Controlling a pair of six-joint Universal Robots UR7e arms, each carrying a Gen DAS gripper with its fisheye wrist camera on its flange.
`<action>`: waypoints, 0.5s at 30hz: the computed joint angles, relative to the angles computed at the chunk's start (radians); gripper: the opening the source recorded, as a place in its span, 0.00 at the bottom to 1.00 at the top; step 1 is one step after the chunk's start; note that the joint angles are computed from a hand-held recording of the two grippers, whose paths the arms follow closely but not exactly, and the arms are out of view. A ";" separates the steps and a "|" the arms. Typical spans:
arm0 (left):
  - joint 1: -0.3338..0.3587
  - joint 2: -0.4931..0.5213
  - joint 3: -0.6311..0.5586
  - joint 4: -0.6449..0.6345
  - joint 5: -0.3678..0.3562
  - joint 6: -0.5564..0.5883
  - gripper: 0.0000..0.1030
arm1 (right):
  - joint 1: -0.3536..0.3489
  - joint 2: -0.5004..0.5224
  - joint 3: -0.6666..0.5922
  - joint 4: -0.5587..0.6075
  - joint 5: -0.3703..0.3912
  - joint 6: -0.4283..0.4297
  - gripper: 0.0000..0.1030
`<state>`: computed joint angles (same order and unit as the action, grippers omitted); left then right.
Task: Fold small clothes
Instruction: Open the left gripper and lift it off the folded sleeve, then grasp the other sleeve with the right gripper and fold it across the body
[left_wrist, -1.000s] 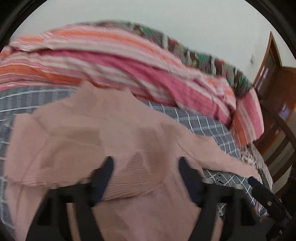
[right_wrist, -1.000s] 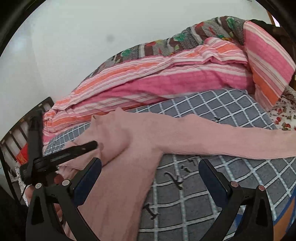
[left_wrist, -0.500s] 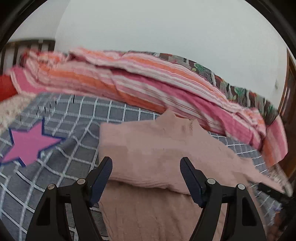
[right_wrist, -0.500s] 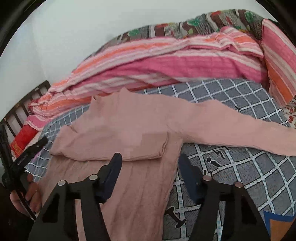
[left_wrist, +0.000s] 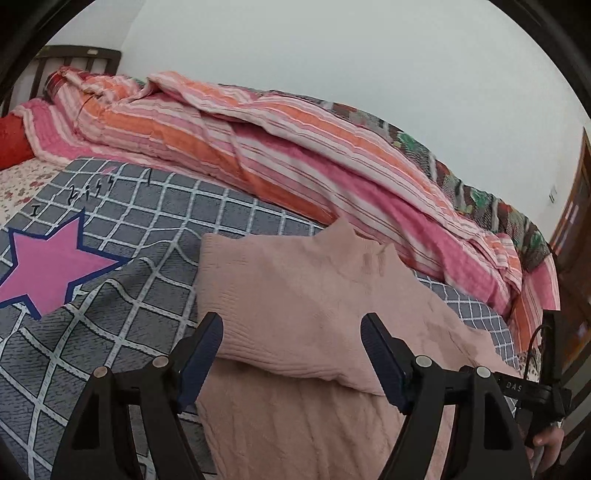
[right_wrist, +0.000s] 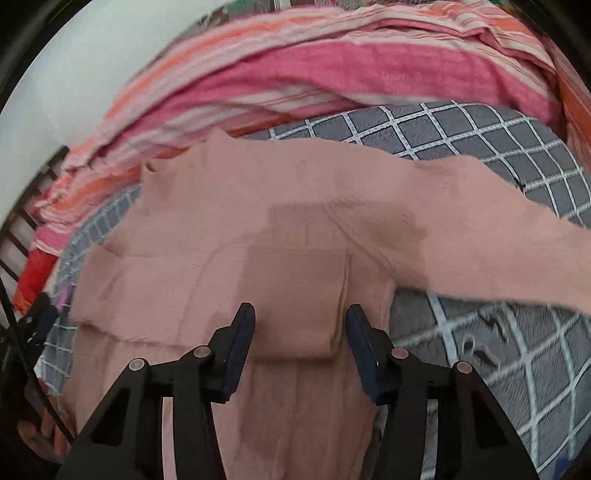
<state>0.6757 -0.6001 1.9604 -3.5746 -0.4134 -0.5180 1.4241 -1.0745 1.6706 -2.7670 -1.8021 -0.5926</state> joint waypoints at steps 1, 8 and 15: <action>0.003 -0.001 0.006 -0.032 -0.014 0.008 0.73 | 0.004 0.008 -0.007 0.000 -0.007 -0.001 0.47; 0.035 -0.024 0.048 -0.175 -0.104 -0.018 0.74 | -0.020 -0.009 0.028 -0.059 0.100 -0.079 0.04; 0.070 -0.044 0.046 -0.079 -0.159 -0.091 0.74 | -0.035 -0.055 0.070 -0.166 0.230 -0.151 0.03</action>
